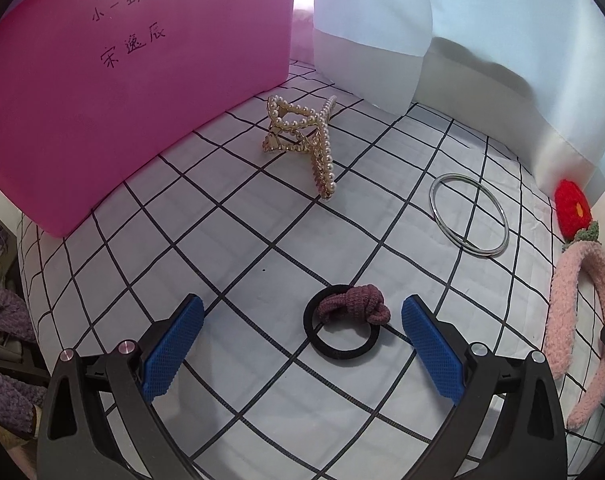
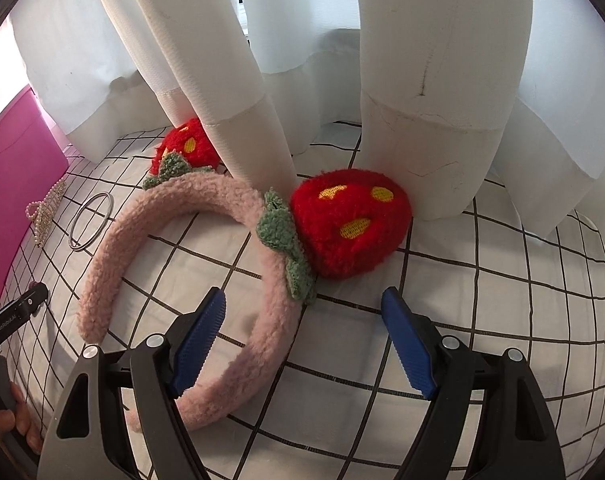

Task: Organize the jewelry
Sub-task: 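Grasp the pink-knotted hair tie with left tool while right tool grasps the strawberry headband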

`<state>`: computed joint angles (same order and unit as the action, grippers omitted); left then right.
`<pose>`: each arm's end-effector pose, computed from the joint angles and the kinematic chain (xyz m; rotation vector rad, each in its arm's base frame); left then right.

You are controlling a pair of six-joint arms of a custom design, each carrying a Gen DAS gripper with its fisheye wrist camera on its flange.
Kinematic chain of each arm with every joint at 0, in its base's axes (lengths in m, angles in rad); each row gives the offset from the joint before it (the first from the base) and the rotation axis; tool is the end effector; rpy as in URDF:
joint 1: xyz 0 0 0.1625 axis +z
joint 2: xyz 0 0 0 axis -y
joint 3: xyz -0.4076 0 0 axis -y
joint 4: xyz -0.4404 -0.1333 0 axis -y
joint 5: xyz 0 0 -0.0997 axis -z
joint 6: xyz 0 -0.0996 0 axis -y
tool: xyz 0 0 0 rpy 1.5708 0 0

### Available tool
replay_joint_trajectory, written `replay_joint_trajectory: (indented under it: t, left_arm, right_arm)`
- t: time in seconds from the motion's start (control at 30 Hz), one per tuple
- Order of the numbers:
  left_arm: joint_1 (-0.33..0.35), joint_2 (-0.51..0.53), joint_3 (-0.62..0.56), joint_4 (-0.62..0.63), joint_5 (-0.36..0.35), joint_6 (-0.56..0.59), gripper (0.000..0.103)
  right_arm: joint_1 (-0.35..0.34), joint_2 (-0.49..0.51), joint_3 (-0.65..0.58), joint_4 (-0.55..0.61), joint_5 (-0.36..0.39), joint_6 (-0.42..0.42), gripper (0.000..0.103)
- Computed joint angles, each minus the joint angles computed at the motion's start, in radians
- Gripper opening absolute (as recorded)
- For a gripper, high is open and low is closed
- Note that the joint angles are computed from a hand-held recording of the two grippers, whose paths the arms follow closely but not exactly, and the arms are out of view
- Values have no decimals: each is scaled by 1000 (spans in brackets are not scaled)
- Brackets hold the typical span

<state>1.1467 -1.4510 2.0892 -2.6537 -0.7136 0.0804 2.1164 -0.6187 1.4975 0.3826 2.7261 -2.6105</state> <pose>-0.0241 -0.5602 0.2888 0.3412 2.2681 -0.6865 0.3113 -0.4314 -0.0088 -0.1979 -2.0984 0.9815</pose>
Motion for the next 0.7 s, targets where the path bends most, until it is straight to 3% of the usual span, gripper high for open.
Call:
replay_joint_trajectory:
  t: [0.13, 0.3, 0.53, 0.7]
  left_arm:
    - [4, 20, -18, -5, -1, 0, 98]
    - [5, 31, -27, -7, 1, -4, 98]
    - [1, 8, -11, 4, -8, -10, 95]
    - [-9, -23, 15, 3, -4, -16, 85]
  right_arm:
    - [-4, 62, -72, 76, 55, -5, 77]
    - [-16, 47, -61, -16, 62, -98, 77]
    - [-15, 46, -57, -52, 64, -140, 76]
    - [-15, 57, -72, -94, 47, -203, 64]
